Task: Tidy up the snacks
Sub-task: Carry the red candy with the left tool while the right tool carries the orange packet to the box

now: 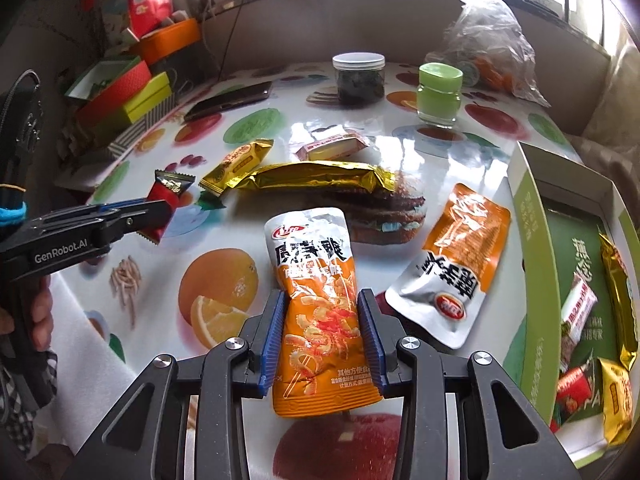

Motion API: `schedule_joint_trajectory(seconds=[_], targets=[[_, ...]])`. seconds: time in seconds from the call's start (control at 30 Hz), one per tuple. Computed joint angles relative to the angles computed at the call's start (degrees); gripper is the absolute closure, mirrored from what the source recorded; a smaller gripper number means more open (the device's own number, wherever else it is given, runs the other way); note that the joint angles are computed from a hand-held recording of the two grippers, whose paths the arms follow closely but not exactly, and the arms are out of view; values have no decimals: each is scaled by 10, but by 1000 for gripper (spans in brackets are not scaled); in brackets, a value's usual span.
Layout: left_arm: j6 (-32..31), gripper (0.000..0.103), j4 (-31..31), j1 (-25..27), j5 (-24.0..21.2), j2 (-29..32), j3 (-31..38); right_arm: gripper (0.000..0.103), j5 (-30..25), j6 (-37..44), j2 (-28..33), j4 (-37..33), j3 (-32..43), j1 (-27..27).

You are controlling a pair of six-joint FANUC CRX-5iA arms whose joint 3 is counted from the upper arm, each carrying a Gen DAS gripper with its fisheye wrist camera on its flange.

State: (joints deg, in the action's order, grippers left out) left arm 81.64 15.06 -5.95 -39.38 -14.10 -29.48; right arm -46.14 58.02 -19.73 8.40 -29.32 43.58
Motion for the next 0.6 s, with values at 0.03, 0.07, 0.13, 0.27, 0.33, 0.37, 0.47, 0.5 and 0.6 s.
schedule_joint_trajectory(seconds=[0.03,0.07,0.13,0.27,0.33,0.37,0.47,0.5,0.6], targets=[[1,78,0,-3,0,-1,1,68,0,-8,-6,6,-4,3],[0,78,0,-6,0,-3,1,68,1,-15,-10,10,-7,4],[0,78,0,-14,1,-7,2,68,1,-29,-20,17,-13,6],[-4,78,2,-26,2,-13,4,68,-2,-53,-41,33,-24,10],[-3,78,0,-33,3,-14,7,68,-4,-68,-53,46,-31,14],[-2,78,-1,-37,2,-15,9,68,-6,-74,-59,52,-34,15],[-3,78,-2,-46,3,-16,12,68,-10,-100,-72,77,-45,21],[-4,78,-2,-49,3,-17,13,68,-11,-105,-76,81,-47,21],[-2,78,-4,-60,3,-17,17,68,-16,-119,-90,91,-54,21]])
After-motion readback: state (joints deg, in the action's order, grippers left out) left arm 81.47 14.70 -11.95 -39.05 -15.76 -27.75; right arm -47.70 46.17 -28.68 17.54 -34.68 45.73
